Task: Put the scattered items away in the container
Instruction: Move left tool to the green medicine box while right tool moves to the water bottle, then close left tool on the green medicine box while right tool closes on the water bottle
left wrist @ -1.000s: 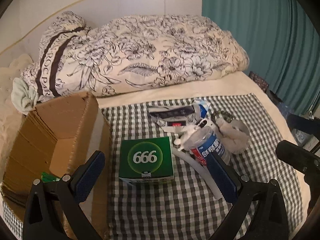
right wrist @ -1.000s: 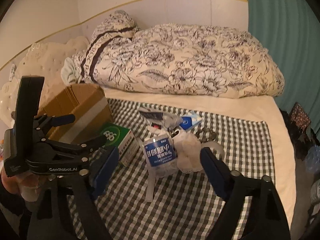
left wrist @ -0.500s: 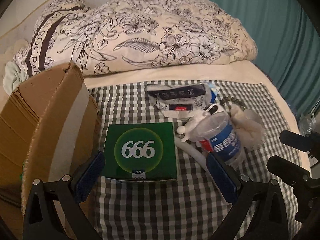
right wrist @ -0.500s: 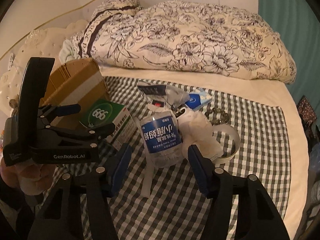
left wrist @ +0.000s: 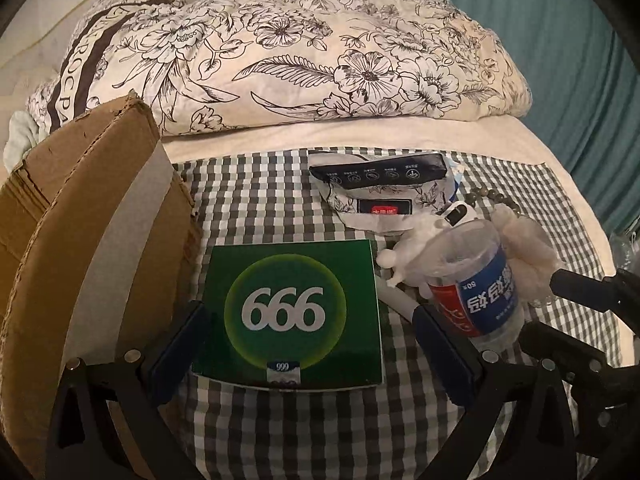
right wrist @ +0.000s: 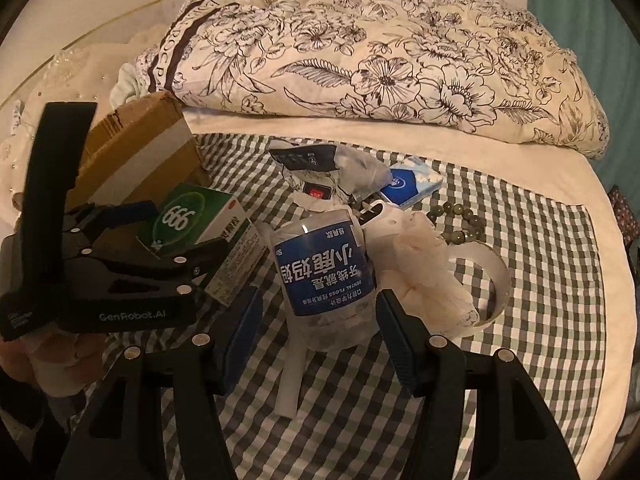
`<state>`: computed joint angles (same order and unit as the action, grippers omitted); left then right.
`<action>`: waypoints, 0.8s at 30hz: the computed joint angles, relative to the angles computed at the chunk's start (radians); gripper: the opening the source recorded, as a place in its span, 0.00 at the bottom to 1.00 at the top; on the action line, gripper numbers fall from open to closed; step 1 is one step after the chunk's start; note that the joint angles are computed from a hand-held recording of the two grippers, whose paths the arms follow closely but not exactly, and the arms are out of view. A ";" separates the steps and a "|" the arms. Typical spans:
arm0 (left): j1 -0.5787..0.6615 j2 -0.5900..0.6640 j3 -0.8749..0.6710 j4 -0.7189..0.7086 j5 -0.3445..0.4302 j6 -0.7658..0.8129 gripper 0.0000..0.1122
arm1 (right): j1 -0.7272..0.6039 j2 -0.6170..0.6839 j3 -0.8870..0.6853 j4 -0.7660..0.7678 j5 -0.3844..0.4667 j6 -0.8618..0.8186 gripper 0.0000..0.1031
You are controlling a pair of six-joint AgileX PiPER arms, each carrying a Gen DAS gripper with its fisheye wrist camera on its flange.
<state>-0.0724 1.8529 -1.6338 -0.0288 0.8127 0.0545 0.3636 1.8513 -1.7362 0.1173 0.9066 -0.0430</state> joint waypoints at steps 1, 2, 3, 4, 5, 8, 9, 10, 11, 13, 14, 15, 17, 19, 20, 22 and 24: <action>-0.002 0.002 0.001 0.006 -0.008 0.000 0.92 | 0.000 0.008 -0.006 -0.002 0.001 0.001 0.57; -0.002 0.004 0.001 0.008 -0.014 0.001 0.92 | 0.001 0.018 -0.014 -0.005 0.003 0.003 0.57; -0.004 0.007 0.000 0.011 -0.018 0.002 0.92 | 0.002 0.030 -0.025 -0.011 0.008 0.006 0.57; -0.005 0.011 -0.003 0.015 -0.021 0.001 0.92 | 0.002 0.042 -0.037 -0.013 0.013 0.007 0.57; -0.007 0.014 -0.007 0.019 -0.023 0.000 0.92 | 0.001 0.052 -0.047 -0.013 0.017 0.005 0.57; -0.019 0.025 -0.028 0.066 -0.019 -0.023 0.92 | 0.001 0.078 -0.069 -0.018 0.022 0.003 0.57; -0.016 0.028 -0.037 0.059 -0.015 -0.020 0.92 | 0.003 0.086 -0.075 -0.021 0.022 0.005 0.57; -0.010 0.033 -0.046 0.043 -0.009 -0.014 0.92 | 0.004 0.092 -0.079 -0.023 0.020 0.007 0.57; -0.006 0.037 -0.056 0.032 -0.003 -0.009 0.92 | 0.005 0.100 -0.085 -0.024 0.020 0.008 0.57; -0.005 0.052 -0.079 0.039 0.011 -0.014 0.92 | 0.007 0.117 -0.100 -0.021 0.022 0.007 0.57; -0.010 0.061 -0.092 0.059 0.019 -0.028 0.92 | 0.009 0.125 -0.108 -0.026 0.025 0.011 0.58; -0.015 0.069 -0.102 0.079 0.026 -0.041 0.92 | 0.012 0.130 -0.112 -0.034 0.022 0.018 0.59; -0.021 0.089 -0.124 0.101 0.044 -0.049 0.92 | 0.011 0.139 -0.118 -0.031 0.018 0.019 0.61; -0.031 0.113 -0.148 0.129 0.065 -0.060 0.92 | 0.011 0.150 -0.127 -0.029 0.019 0.022 0.63; -0.035 0.126 -0.158 0.141 0.074 -0.064 0.92 | 0.012 0.154 -0.130 -0.029 0.019 0.023 0.64; -0.030 0.149 -0.178 0.131 0.087 -0.058 0.92 | 0.015 0.160 -0.136 -0.033 0.019 0.026 0.65; -0.020 0.165 -0.196 0.103 0.095 -0.045 0.92 | 0.015 0.165 -0.140 -0.033 0.019 0.024 0.66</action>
<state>-0.0922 2.0178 -1.8297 0.0744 0.9078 0.0100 0.3789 2.0165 -1.8761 0.0839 0.9255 -0.0190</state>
